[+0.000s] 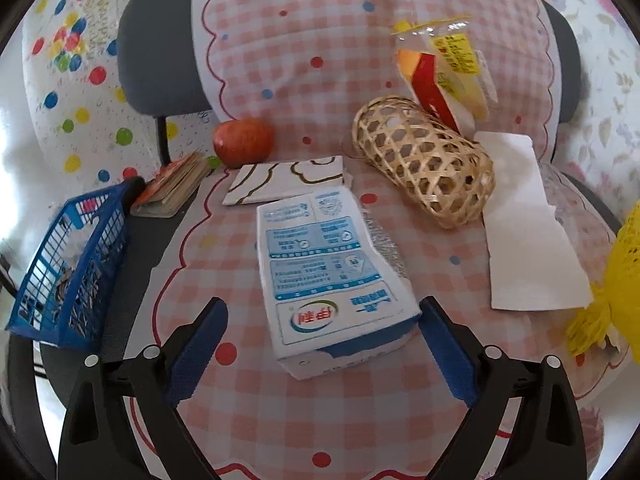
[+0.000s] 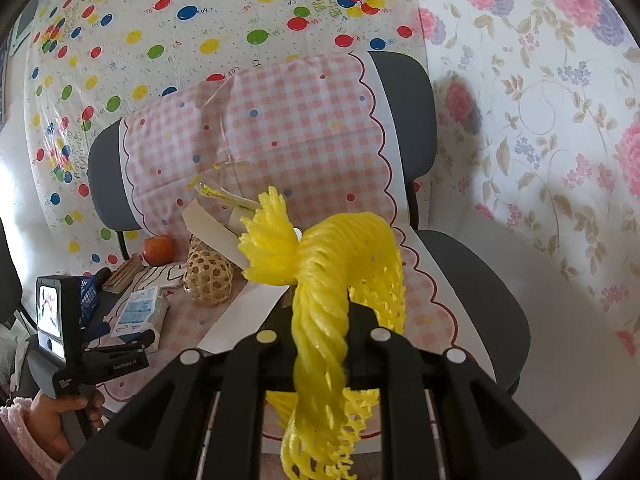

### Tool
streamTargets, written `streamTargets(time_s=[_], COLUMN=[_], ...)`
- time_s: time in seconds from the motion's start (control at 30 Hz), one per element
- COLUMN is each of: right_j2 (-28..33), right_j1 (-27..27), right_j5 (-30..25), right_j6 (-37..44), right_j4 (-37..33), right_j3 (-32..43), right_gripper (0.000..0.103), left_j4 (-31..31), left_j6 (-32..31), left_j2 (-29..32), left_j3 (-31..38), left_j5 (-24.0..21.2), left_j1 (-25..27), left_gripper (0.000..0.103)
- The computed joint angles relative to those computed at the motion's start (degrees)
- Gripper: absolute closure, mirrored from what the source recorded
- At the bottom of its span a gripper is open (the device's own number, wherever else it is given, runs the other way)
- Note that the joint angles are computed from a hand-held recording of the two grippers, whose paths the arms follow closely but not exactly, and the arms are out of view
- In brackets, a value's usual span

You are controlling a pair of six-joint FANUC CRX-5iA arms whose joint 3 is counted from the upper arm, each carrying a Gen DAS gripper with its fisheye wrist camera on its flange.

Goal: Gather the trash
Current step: 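Lift the yellow net with the right gripper while the left gripper approaches the milk carton, then grasp the white milk carton with the left gripper and lift it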

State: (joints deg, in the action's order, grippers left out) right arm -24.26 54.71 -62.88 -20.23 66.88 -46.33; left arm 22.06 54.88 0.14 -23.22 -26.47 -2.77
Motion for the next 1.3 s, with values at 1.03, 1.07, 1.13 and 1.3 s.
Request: streamTargets(time_s=[1.03, 1.07, 1.13, 1.3], right_j2=[-7.0, -7.0, -6.4, -4.6], right_j1=[29.5, 32.0, 37.0, 48.1], right_j5=[-36.4, -38.8, -43.8, -52.7], right_j6=[-10.4, -12.3, -16.2, -28.0], right_j4=[-9.6, -11.2, -15.0, -27.7], right_j3=[0.5, 0.3, 0.4, 1.2], right_gripper=[0.090, 0.090, 0.089, 0.087], left_j4=[48.1, 48.7, 49.1, 49.0], left_j6=[-53.0, -54.1, -55.6, -57.8], left_j2=[-20.3, -21.0, -21.3, -21.7], left_j3=[-20.0, -21.0, -22.3, -25.5], left_j5=[-16.7, -17.3, -19.3, -22.6], left_j1=[-3.6, -4.4, -6.1, -10.0], left_gripper=[0.032, 0.032, 0.032, 0.032])
